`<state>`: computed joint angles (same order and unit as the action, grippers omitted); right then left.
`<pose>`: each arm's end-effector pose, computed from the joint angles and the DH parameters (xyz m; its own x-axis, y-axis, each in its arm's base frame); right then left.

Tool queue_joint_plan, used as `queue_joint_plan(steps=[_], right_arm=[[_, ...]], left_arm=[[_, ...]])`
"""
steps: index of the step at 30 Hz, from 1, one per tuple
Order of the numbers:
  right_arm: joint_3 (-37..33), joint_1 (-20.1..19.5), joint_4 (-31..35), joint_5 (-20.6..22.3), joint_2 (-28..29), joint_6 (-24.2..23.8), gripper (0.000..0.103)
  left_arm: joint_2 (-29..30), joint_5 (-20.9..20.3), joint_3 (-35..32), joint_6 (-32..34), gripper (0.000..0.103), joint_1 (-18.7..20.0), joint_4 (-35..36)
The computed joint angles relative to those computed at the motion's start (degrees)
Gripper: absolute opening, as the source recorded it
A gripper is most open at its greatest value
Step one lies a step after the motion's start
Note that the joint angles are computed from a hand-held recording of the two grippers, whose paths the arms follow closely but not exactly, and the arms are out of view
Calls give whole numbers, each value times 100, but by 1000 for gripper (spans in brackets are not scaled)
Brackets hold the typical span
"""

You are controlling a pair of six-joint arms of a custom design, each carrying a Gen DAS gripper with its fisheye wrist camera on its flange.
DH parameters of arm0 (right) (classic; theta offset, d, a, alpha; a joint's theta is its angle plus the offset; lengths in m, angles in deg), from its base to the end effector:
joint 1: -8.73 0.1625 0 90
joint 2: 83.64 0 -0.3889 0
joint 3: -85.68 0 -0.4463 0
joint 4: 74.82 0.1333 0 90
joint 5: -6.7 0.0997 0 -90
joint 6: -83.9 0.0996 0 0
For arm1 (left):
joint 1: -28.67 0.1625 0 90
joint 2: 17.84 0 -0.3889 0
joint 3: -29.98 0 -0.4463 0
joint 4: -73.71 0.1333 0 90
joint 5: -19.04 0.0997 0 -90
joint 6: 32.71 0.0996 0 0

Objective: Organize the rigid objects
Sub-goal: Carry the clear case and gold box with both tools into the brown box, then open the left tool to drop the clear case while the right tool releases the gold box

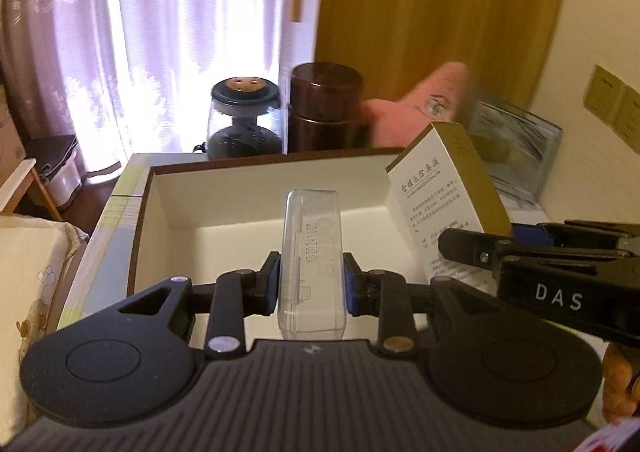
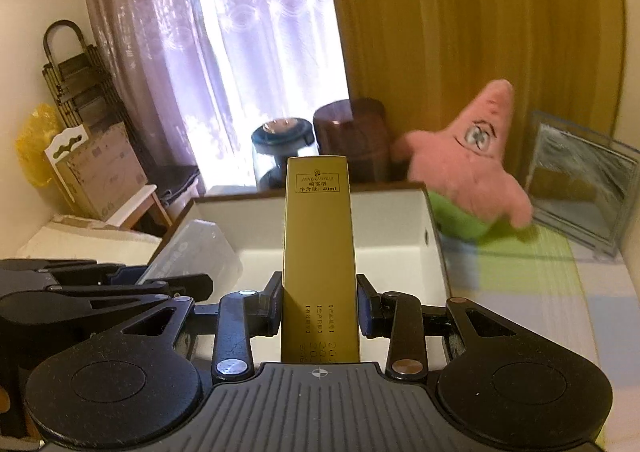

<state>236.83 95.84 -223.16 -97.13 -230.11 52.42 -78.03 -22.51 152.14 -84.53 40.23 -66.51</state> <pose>0.0964 -0.2628 0.3639 -0.8344 -0.1033 0.5414 -0.4759 0.6307 -0.6130 -0.4357 -0.3013 0.0210 -0.7439 0.2663 -0.6130 0.6058 0.6561 -0.4501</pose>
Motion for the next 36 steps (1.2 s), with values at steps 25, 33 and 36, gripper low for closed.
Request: queue_joint_plan(steps=[25,33,36], right_arm=[[-343,-1198,-1086,97,2233,-274,33],[-329,-1242,-971,81,2160,-219,33],[-293,-1282,-963,221,2095,-186,33]], left_arm=[[1047,-495,-505,-295,26,1078,-422],[1065,-500,-478,-377,43,1119,-491],[999,-534,-437,-391,43,1109,-444]])
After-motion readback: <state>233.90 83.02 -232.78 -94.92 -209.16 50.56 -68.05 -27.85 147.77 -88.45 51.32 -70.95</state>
